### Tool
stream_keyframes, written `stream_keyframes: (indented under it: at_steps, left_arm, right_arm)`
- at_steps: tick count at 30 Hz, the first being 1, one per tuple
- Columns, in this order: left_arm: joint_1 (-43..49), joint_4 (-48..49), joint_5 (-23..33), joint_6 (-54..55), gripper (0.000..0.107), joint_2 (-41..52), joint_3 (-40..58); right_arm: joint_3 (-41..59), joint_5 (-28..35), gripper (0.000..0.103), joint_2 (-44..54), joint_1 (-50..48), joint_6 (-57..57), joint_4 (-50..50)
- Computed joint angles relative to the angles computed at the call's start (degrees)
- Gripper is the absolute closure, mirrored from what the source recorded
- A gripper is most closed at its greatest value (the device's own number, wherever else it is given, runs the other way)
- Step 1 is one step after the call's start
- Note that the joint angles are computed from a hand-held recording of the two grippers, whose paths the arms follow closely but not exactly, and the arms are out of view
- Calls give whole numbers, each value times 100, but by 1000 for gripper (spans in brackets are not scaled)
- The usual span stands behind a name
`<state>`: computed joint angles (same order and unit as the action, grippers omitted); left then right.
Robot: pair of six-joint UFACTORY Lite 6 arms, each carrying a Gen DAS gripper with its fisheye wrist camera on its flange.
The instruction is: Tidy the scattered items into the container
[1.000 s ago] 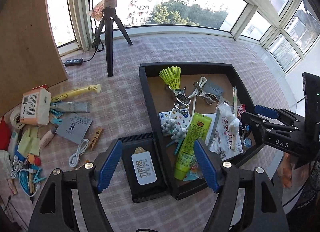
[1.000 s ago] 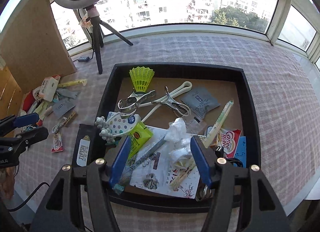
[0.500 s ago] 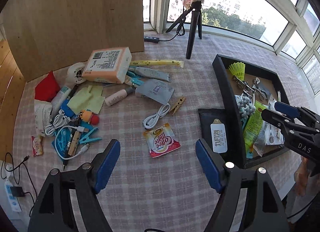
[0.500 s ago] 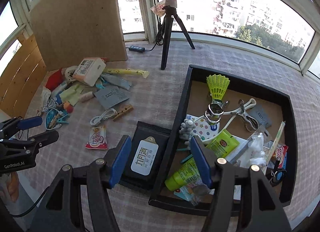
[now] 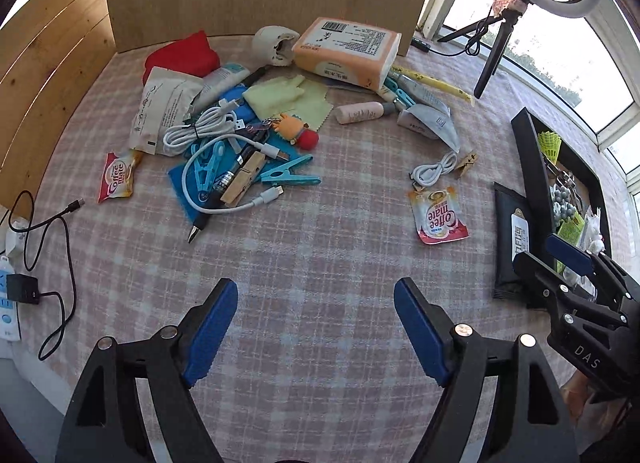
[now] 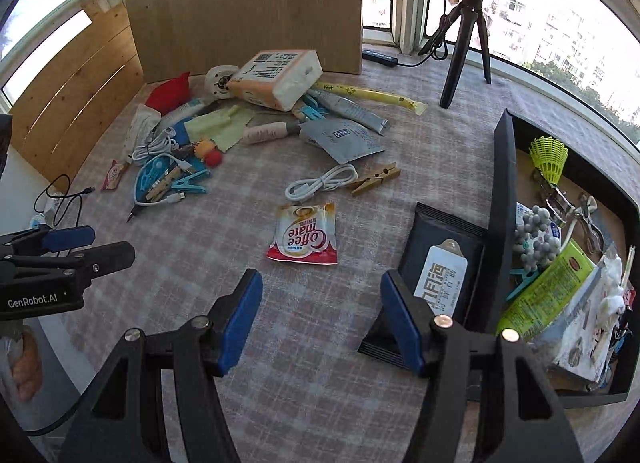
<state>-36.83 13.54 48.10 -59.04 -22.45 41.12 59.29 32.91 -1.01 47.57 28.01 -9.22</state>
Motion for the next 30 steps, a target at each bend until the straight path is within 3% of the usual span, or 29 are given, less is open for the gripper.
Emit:
stream_keyframes:
  at_steps: [8, 14, 20, 30]
  left_arm:
    - [-103, 362, -69, -267, 24, -448, -426]
    - [344, 71, -609, 113, 24, -526, -1050]
    - [-219, 744, -281, -657, 24, -916, -1073]
    - [109, 359, -502, -65, 23, -1116, -1130]
  right_arm:
    - [-160, -174, 42, 127, 284, 365, -117]
    - [-347, -525, 42, 393, 601, 929, -316]
    - [-384, -523, 42, 543, 931, 1529, -793]
    - [-244, -573, 42, 816, 1054, 1767, -838]
